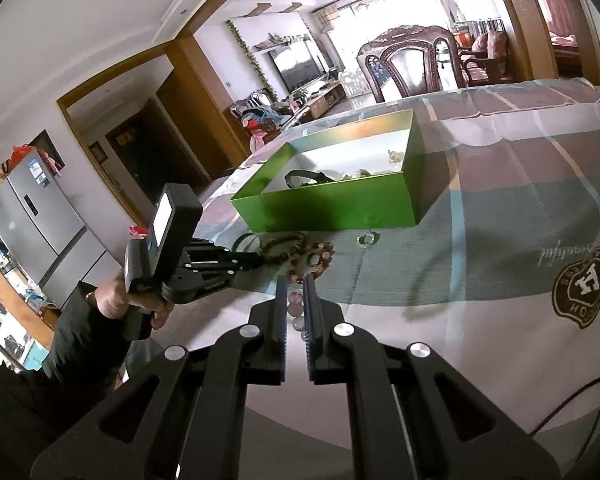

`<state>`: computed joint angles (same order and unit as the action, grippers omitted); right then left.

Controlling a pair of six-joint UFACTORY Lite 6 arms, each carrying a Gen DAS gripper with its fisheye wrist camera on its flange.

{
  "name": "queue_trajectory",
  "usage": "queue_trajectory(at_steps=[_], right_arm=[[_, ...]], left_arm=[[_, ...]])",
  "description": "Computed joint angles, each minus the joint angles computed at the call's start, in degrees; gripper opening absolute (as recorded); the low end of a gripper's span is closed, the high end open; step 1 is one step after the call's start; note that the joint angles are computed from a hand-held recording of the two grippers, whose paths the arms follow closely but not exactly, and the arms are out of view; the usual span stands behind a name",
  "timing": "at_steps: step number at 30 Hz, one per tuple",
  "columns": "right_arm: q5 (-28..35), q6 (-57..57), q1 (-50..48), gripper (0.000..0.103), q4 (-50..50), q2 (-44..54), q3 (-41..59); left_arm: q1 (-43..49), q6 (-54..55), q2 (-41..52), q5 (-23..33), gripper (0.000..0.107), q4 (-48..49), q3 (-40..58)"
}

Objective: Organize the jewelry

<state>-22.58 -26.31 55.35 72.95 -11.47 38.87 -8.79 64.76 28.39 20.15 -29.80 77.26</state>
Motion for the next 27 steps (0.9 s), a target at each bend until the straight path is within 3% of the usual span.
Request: queue_trajectory(at_steps=[5, 9, 12, 16, 19, 27], right_arm=[[-1.85, -4.54, 1.59, 0.008, 4.53, 0.44, 1.53], [-4.87, -7.94, 4.74, 0.008, 7.58, 1.18, 3.54], [-8.50, -13.52, 8.00, 0.008, 12.71, 3.16, 6.83], [-15.76, -21.55, 12.16, 0.008, 20.42, 7.24, 12.44], [-19.62, -23.80, 14.00, 0.008, 23.03, 9.83, 15.34], [-21.03, -24.77, 14.42, 0.008, 25.43, 13.82, 18.15]], left_arm=[[3.50, 11.26, -6.69, 0.86, 0.003, -14.88, -5.81], [11.48, 16.35, -17.35, 11.72, 0.003, -29.77, -11.51], [13.72, 21.95, -31.08, 14.40, 0.003, -35.47, -22.48], [16.11, 20.50, -43.45, 18.97, 0.003, -36.60, -30.96], [15.84, 18.88, -51.81, 15.97, 0.003, -36.38, -36.98], [21.80, 19.64, -56.02, 21.94, 0.003, -36.93, -41.28]])
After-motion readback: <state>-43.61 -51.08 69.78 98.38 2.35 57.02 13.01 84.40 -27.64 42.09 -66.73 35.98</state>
